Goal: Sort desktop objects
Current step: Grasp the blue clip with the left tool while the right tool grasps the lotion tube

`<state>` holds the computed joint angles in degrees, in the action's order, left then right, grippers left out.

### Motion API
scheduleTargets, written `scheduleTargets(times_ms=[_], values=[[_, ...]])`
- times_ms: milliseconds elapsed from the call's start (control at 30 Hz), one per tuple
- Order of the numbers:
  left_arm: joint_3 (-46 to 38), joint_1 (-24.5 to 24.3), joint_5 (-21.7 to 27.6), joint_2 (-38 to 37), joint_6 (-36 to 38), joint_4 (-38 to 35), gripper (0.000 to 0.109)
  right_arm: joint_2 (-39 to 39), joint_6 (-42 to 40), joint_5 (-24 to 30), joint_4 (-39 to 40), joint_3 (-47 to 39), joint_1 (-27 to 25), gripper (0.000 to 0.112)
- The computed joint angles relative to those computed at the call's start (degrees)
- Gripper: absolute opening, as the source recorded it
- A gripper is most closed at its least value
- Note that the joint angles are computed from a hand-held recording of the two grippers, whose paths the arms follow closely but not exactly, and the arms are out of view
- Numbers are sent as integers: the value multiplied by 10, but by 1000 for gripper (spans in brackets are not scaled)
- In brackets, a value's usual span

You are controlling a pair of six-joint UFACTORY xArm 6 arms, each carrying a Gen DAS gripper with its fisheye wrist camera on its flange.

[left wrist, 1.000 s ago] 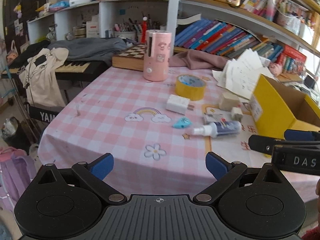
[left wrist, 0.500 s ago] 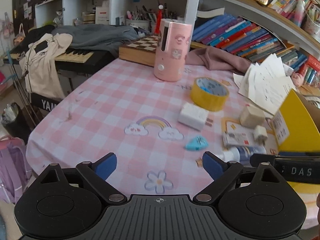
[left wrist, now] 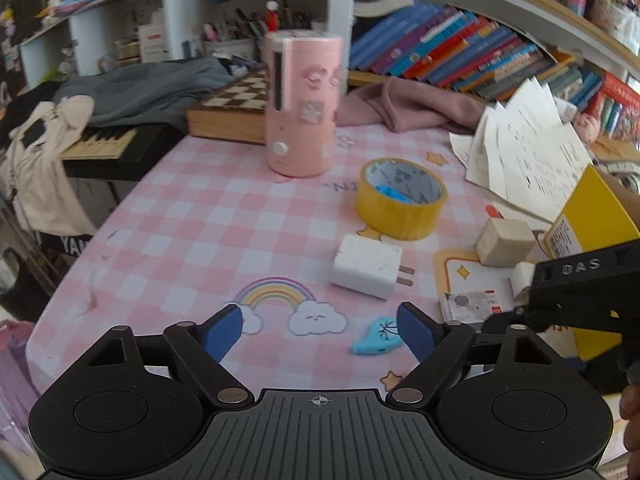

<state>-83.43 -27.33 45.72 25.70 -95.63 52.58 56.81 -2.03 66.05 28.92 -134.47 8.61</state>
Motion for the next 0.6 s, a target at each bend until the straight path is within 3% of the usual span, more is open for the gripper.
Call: scheduleTargets(times_ms=[200,333,600], values=[[-32,16,-47,39,92,-56,72,-28,-196,-73,-3,57,15,41],[-62,21,-58,71,152,-85,56,-71,-318,-142,-14,132,22,30],[-86,14,-66,97,196,-86,34,-106,-441,-226,-7,210,31,30]])
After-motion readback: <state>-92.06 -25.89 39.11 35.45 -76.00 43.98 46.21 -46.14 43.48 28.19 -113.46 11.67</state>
